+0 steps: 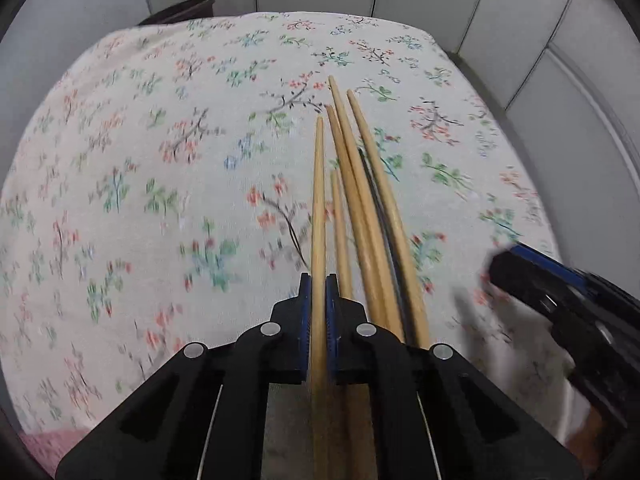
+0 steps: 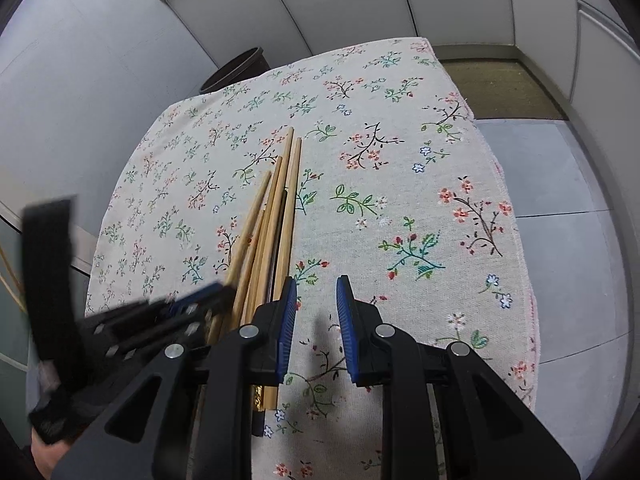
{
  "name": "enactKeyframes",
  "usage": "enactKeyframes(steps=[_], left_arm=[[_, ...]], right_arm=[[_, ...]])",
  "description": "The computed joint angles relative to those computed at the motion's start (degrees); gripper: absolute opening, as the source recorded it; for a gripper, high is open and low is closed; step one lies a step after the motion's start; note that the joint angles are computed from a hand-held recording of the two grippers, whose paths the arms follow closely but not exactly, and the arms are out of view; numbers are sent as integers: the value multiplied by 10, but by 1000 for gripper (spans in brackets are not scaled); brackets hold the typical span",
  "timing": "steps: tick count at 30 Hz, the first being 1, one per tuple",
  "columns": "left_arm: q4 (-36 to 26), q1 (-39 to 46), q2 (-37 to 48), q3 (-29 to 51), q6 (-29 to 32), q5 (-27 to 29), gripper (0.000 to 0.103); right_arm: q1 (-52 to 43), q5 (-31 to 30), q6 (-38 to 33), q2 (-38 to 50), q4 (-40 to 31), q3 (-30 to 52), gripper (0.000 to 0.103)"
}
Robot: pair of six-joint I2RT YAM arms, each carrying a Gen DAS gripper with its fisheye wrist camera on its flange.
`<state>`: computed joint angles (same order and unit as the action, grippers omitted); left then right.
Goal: Organize utensils
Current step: 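Grasp several wooden chopsticks with the left tool and lift them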
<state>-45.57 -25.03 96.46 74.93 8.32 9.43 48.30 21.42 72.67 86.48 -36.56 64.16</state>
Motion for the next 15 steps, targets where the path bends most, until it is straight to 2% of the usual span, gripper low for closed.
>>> enactKeyframes(steps=[2, 7, 10, 15], left_arm=[[-4, 16, -62, -41, 26, 36, 6], [-69, 88, -215, -100, 118, 122, 6], [-130, 163, -274, -97, 194, 188, 6], [-247, 303, -305, -59, 347, 297, 6]], right_arm=[[-8, -17, -14, 17, 17, 6, 22], [-21, -41, -48, 83, 19, 67, 19], [-35, -47, -44, 104, 11, 91, 17], [-62, -80, -35, 133, -1, 108, 12]])
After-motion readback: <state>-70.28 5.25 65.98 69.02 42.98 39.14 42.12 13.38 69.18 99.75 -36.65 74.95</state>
